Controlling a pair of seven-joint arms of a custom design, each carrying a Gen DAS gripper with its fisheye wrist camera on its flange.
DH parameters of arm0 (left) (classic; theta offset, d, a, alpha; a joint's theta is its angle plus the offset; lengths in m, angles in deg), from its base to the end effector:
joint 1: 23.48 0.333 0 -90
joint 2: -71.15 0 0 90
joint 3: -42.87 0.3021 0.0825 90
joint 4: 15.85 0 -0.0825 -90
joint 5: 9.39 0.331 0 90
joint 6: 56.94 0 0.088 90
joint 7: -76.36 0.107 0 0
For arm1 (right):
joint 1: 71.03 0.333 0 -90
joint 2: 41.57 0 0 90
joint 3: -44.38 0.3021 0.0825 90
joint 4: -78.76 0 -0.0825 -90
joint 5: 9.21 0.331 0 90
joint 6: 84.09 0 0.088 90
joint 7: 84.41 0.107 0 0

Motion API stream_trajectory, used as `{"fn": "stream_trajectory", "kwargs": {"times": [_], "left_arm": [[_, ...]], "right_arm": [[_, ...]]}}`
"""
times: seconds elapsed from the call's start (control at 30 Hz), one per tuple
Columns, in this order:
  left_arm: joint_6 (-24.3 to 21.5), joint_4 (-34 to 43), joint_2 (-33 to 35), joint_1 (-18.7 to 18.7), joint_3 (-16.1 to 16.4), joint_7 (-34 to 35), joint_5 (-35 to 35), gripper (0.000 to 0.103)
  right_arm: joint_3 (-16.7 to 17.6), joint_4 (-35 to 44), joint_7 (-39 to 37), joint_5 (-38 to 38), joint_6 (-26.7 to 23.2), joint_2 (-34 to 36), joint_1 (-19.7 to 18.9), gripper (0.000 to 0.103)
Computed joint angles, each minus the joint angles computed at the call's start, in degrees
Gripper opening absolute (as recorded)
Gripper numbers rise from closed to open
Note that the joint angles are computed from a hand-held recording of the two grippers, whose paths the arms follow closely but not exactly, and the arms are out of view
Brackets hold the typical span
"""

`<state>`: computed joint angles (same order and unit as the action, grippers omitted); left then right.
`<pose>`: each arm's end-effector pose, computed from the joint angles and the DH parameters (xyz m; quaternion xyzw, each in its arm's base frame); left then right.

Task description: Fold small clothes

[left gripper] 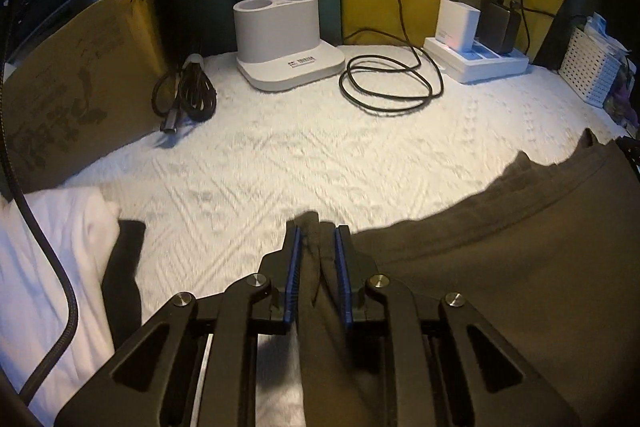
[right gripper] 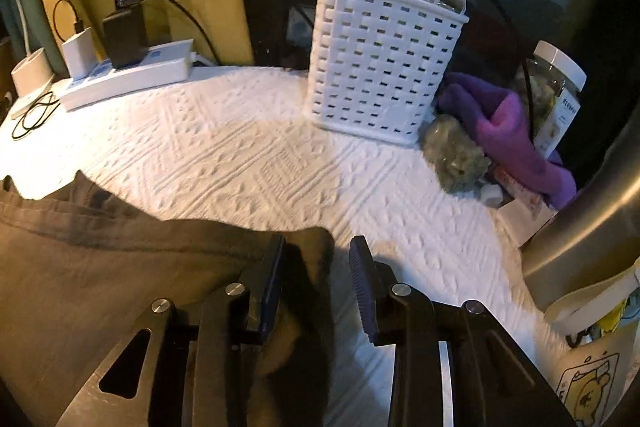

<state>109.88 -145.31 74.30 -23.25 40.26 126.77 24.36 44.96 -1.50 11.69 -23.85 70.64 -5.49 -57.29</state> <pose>0.5225 -0.0555 0.4202 -0.7082 0.6309 -0.1983 0.2474 0.6890 0.1827 0.4255 -0.7667 0.5461 -0.2574 0.2185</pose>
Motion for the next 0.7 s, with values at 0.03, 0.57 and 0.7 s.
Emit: {"fn": "stream_trajectory", "kwargs": {"times": [0.03, 0.57, 0.7], "left_arm": [[-0.4, 0.5, 0.4, 0.1, -0.1, 0.8, -1.1, 0.016], [2.1, -11.8, -13.8, -5.1, -3.7, 17.8, -27.2, 0.043], [2.7, -16.1, -16.7, -9.5, -4.9, 23.9, -37.0, 0.043]], "right_arm": [[-0.5, 0.7, 0.6, -0.3, -0.5, 0.3, 0.4, 0.034], [0.1, -21.3, 6.5, -5.0, 3.1, -16.6, 1.6, 0.068], [0.9, -30.3, 8.9, -6.5, 5.3, -22.9, 2.7, 0.068]]}}
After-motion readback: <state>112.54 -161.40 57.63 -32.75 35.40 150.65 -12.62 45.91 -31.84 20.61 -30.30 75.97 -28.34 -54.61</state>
